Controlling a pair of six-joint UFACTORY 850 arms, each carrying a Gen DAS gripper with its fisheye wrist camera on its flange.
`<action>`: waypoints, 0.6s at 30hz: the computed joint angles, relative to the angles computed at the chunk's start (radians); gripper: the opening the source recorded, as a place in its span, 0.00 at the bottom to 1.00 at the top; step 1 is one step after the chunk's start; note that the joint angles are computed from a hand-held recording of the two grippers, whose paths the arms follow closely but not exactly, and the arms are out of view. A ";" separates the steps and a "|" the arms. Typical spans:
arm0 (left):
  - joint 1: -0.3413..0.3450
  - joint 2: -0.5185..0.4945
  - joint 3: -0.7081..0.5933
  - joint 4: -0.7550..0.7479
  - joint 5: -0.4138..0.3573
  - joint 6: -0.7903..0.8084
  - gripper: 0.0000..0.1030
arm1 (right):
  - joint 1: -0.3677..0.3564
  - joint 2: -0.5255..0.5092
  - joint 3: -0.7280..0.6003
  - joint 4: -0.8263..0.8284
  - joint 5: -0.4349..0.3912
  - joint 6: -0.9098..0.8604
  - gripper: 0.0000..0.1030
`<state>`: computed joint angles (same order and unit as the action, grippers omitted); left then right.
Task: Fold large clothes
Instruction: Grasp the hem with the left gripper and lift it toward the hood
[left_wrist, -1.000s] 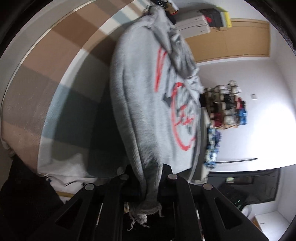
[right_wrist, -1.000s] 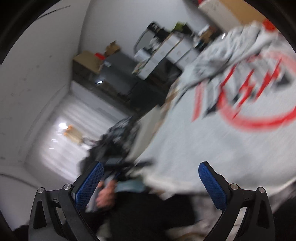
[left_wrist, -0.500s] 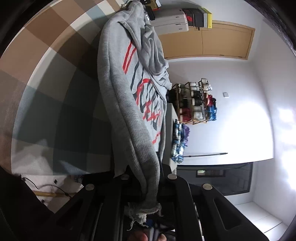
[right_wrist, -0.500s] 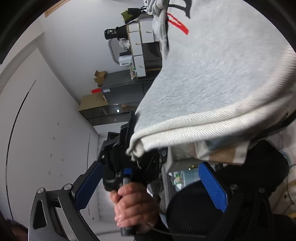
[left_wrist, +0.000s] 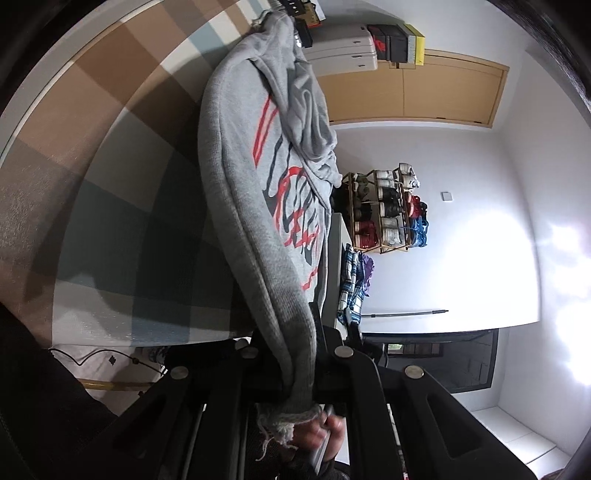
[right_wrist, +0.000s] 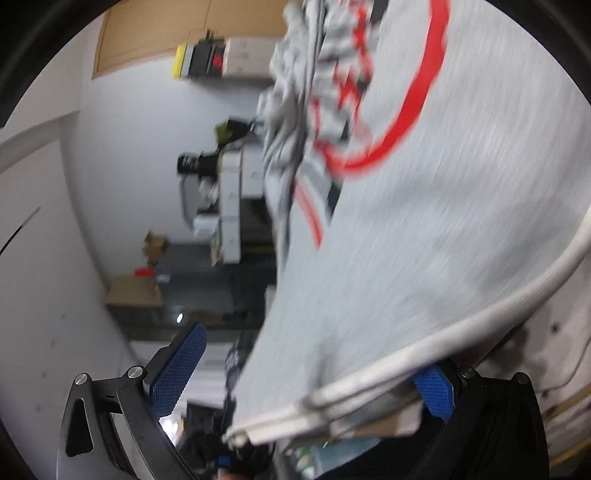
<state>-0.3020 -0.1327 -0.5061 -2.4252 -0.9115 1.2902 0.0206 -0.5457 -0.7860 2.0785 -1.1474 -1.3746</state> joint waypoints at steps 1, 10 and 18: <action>0.001 -0.004 -0.002 0.007 -0.004 -0.005 0.04 | -0.032 -0.008 -0.016 -0.006 0.002 -0.007 1.00; 0.002 0.003 -0.016 0.054 0.053 -0.036 0.04 | -0.144 -0.001 -0.147 -0.253 0.163 0.098 1.00; 0.009 0.017 -0.003 0.060 0.089 -0.066 0.04 | -0.151 0.084 -0.115 -0.298 0.343 -0.009 1.00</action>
<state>-0.2931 -0.1156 -0.5087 -2.3654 -0.8223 1.2242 -0.1303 -0.4618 -0.9014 1.7810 -0.8047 -1.3833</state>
